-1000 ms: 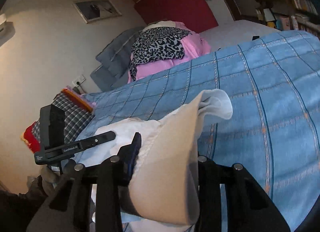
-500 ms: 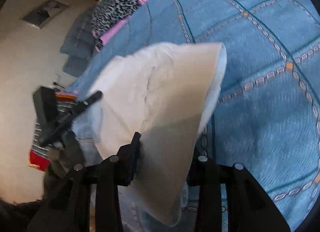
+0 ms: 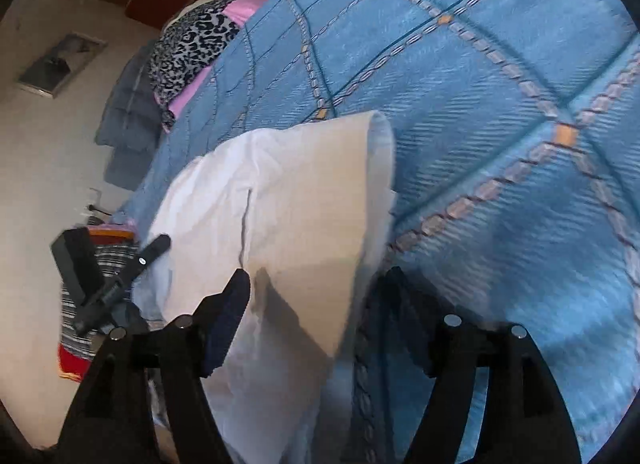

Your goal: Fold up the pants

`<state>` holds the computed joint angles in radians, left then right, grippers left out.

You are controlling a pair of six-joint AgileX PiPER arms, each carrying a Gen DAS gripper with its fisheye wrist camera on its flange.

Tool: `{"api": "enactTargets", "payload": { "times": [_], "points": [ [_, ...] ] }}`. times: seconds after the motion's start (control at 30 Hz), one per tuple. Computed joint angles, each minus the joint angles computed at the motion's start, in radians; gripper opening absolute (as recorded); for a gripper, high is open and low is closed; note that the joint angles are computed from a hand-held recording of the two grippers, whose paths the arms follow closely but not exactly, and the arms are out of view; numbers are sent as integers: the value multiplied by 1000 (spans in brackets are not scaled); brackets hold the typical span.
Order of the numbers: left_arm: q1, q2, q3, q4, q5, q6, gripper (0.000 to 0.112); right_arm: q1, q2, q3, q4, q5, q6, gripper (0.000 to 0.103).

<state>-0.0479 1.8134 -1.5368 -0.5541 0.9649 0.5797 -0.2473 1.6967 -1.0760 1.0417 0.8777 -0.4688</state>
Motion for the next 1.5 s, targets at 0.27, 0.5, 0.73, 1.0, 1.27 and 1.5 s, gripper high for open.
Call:
{"api": "enactTargets", "payload": {
  "times": [0.27, 0.5, 0.73, 1.0, 1.27, 1.5],
  "points": [
    [1, 33, -25, -98, 76, 21, 18, 49, 71, -49, 98, 42, -74, 27],
    [-47, 54, -132, -112, 15, -31, 15, 30, 63, -217, 35, 28, -72, 21],
    [-116, 280, -496, -47, 5, -196, 15, 4, 307, -699, -141, 53, 36, 21],
    [-191, 574, -899, 204, 112, -367, 35, 16, 554, -1042, -386, 132, 154, 29],
    [-279, 468, -710, 552, -52, -509, 78, 40, 374, -752, -638, -104, 248, 59],
    [-387, 384, -534, 911, -151, -682, 78, 148, 199, -560, -901, -227, 349, 59]
  ]
}}
